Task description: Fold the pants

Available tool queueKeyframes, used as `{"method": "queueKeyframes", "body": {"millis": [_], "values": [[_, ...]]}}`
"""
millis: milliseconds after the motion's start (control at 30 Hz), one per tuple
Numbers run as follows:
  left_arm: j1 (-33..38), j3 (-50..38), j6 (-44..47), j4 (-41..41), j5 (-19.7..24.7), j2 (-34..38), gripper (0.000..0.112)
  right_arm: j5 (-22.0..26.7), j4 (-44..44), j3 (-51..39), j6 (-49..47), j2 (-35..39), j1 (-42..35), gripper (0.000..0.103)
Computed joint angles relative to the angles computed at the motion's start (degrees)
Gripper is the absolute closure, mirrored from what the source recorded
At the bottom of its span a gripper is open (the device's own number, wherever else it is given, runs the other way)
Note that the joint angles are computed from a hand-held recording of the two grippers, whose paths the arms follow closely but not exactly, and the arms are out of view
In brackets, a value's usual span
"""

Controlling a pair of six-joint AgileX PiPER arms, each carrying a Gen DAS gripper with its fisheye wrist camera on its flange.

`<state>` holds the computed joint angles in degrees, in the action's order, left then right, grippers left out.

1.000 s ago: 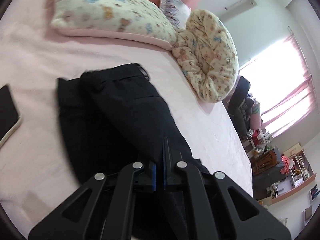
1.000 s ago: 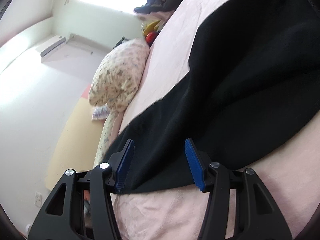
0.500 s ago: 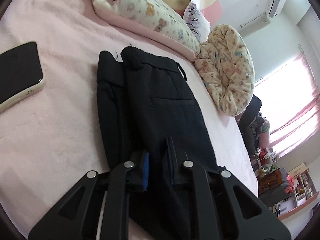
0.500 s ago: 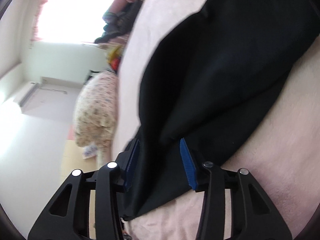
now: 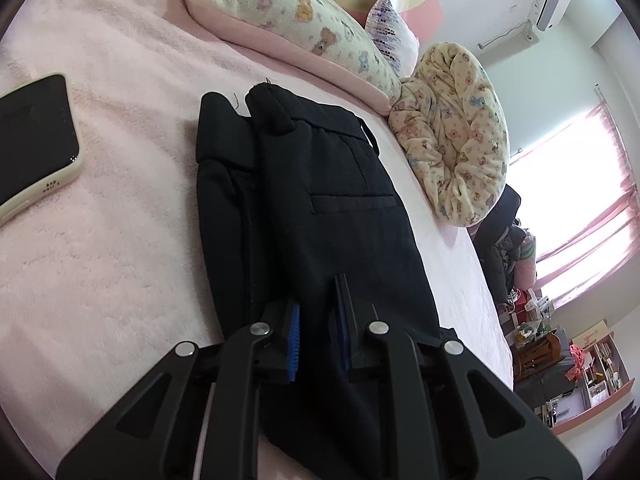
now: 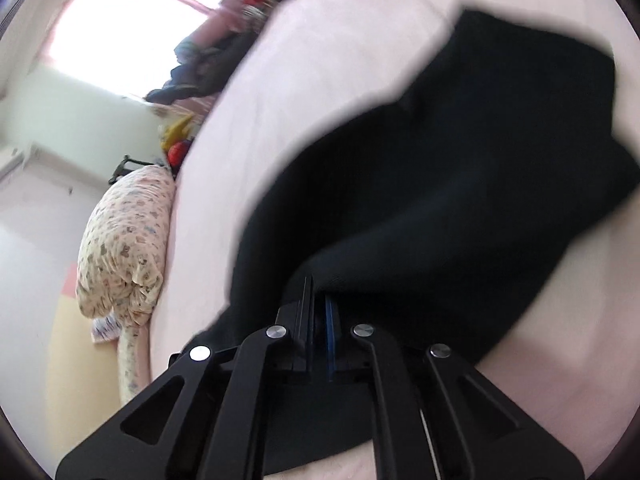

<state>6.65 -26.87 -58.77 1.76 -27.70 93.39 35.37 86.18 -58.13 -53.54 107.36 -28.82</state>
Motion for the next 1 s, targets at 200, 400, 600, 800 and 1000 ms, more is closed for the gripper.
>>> {"method": "queueKeyframes", "body": {"millis": [200,400,600,800,1000], "values": [[0.53,0.3,-1.13,2.29,-0.25,-0.3,0.093,0.71,-1.6,-2.5,-3.52,-7.77,-5.2,0.099],[-0.61,0.88,1.74,-1.41,0.4,-1.29,0.092,-1.87,-4.9,2.37,-6.63,-6.76,-8.6,0.099],[0.02,1.34,1.5,-0.33,0.19,-1.49,0.093,5.06,-2.98,3.19,-8.0,3.93,-14.76,0.099],[1.52,2.44,-1.17,1.92,-1.55,-2.1,0.091,5.66,-4.01,4.14,-8.54,2.72,-15.5,0.099],[10.25,2.3,-14.17,19.04,-8.17,1.44,0.09,5.75,-5.48,1.51,-5.11,3.4,-14.28,0.099]]}}
